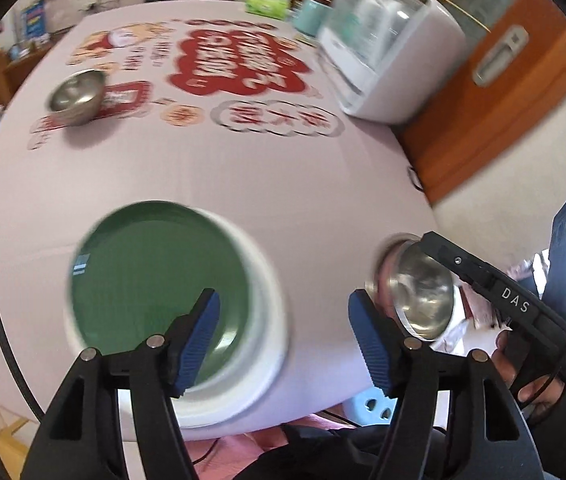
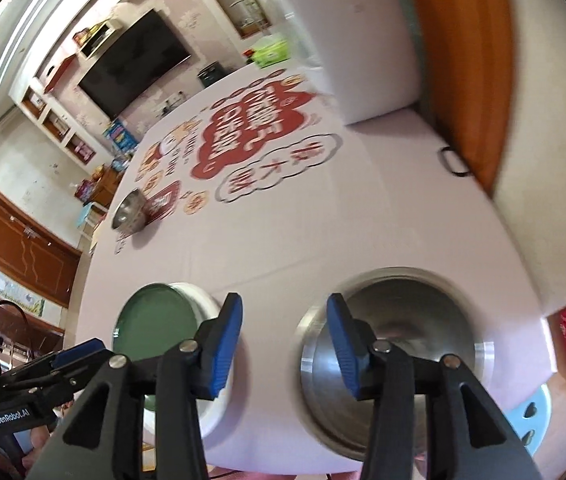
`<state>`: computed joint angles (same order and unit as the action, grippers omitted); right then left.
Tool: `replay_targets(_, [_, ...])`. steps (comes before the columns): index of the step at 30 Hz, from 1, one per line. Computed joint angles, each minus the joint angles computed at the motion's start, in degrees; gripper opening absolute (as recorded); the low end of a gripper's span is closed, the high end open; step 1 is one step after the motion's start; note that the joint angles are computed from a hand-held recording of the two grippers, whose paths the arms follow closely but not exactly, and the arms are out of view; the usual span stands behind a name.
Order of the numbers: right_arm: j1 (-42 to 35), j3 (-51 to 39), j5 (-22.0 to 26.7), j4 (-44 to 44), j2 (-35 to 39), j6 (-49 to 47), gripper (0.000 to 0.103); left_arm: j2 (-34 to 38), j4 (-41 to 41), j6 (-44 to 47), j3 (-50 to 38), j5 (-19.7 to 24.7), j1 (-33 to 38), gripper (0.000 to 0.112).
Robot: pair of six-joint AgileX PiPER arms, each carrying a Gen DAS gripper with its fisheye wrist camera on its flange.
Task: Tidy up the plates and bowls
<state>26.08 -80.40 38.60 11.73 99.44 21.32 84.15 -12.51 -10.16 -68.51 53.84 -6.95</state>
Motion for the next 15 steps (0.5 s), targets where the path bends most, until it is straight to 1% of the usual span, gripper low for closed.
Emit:
replay_targets(3, [2.87,-4.46,1.04,0.1,3.65,1.69,0.046,-2.24,0.0,2.95,1.7,1.49,5.26,0.066])
replay_targets(7, [7.16,-12.0,3.48,-1.06,9.15,4.74,0.048,-3.53,-0.91,8.72,2.68,4.55,14.58,0.066])
replay_targets(10, [10.26,-18.49,5.81,-2.58,13.41,7.3,0.048,-3.44,-1.34,13.34,2.7,5.72,20.99,0.072])
replay_targets(15, [14.31,-30.24,10.34,-5.13,20.78,11.78,0.048,-1.81,-3.09,21.97,1.51,6.68,30.49,0.072])
